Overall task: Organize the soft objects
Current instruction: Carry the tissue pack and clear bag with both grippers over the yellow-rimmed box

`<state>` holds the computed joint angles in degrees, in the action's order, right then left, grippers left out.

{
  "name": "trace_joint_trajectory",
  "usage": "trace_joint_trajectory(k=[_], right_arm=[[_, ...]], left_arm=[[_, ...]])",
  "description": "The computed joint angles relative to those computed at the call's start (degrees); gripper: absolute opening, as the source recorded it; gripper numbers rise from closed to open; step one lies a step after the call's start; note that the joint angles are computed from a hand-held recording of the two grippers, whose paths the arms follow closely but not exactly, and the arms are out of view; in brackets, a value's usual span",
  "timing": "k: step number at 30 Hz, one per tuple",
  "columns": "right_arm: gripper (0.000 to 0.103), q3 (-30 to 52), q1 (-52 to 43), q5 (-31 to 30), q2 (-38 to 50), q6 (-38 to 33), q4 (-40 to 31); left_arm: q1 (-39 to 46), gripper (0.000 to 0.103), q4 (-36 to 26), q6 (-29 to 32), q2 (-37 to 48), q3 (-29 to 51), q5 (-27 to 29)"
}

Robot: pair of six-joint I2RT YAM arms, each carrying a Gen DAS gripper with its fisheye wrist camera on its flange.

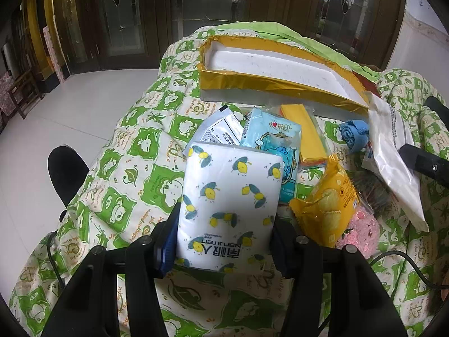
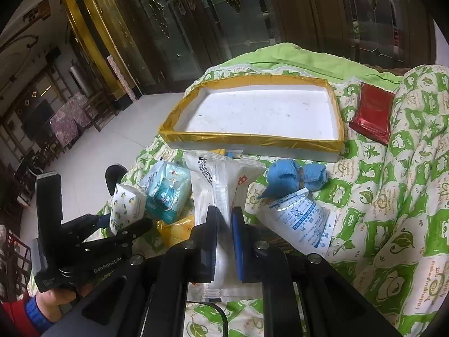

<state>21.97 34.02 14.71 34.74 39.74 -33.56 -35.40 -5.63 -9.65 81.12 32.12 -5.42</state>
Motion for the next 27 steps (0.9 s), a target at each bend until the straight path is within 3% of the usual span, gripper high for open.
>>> trace_joint_trajectory(k=[12, 20, 27], right_arm=[[0.011, 2.32, -3.52, -0.82, -2.38, -1.63, -2.4], [0.011, 7.43, -16.39, -9.44, -2.24, -9.08, -4.47], [0.011, 12.77, -29.94, -18.31, 4.15, -16.81, -2.09]], left_arm=[[-1.56, 0.054, -0.44, 0.22, -2.46, -0.21, -1.0], [0.02, 0.054, -4.17, 0.49, -4.33, 3.34, 2.68], [2.74, 0.054, -8.04, 2.41, -2.55, 10.58, 7.35]])
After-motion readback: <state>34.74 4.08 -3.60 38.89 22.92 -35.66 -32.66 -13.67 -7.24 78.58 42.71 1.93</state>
